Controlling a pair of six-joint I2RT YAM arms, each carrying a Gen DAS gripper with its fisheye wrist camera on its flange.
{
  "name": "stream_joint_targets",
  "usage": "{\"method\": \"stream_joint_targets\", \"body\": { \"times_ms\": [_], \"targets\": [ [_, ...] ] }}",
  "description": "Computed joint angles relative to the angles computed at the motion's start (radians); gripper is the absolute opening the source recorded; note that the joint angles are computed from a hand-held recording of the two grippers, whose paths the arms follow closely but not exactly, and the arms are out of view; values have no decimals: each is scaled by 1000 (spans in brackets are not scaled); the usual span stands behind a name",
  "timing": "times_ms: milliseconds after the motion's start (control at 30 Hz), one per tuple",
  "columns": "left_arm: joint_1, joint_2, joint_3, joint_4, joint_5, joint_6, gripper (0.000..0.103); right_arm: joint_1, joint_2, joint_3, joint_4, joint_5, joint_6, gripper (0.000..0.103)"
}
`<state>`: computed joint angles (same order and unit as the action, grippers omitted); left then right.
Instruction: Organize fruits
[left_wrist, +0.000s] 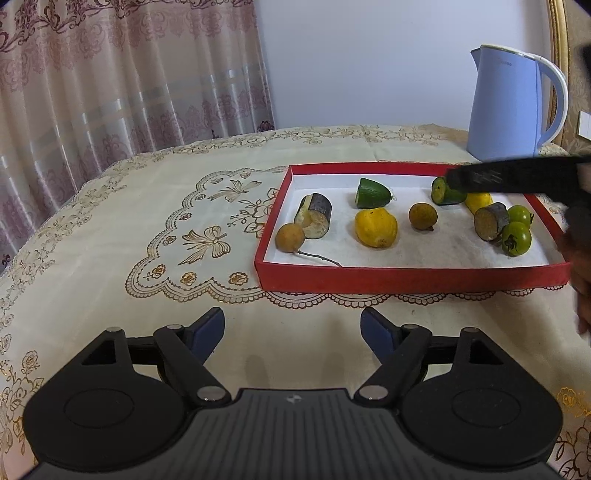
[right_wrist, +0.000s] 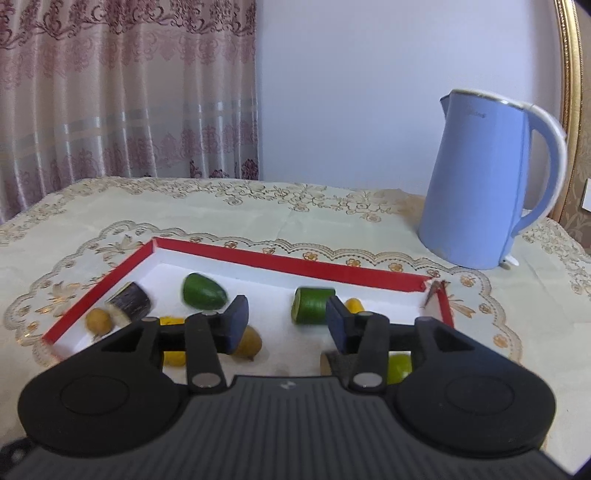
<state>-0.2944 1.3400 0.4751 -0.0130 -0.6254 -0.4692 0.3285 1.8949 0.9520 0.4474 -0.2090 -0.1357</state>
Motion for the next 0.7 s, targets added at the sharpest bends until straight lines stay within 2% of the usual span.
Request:
{"method": "stream_joint_targets", "body": {
  "times_ms": [200,267,333,433,500,567,600,700],
  "targets": [
    [3,10,7,5,9,-9,81,-79,-221,-304,129,-93,-12,52],
    [4,14,8,10,10,-8,81,-112,-287,-391,146,-126,-26,57],
    [-1,23,15,7,6,-12,81,-137,-332,-449,148,-141,-48,68],
    [-10,32,21,7,-1,-19,86,-141,-363,-510,157,-115,-111,81],
    [-23,41,29,6,-15,-26,86,-133,-353,-526,171,-89,-146,87],
    [-33,48,36,3,-23,-27,86,-128,-333,-516,158,-79,-150,89],
    [-37,48,37,2,-27,-27,86,-131,-328,-513,148,-92,-149,90],
    [-39,51,40,7,-36,-22,86,-132,-324,-515,127,-131,-151,103]
  ]
}}
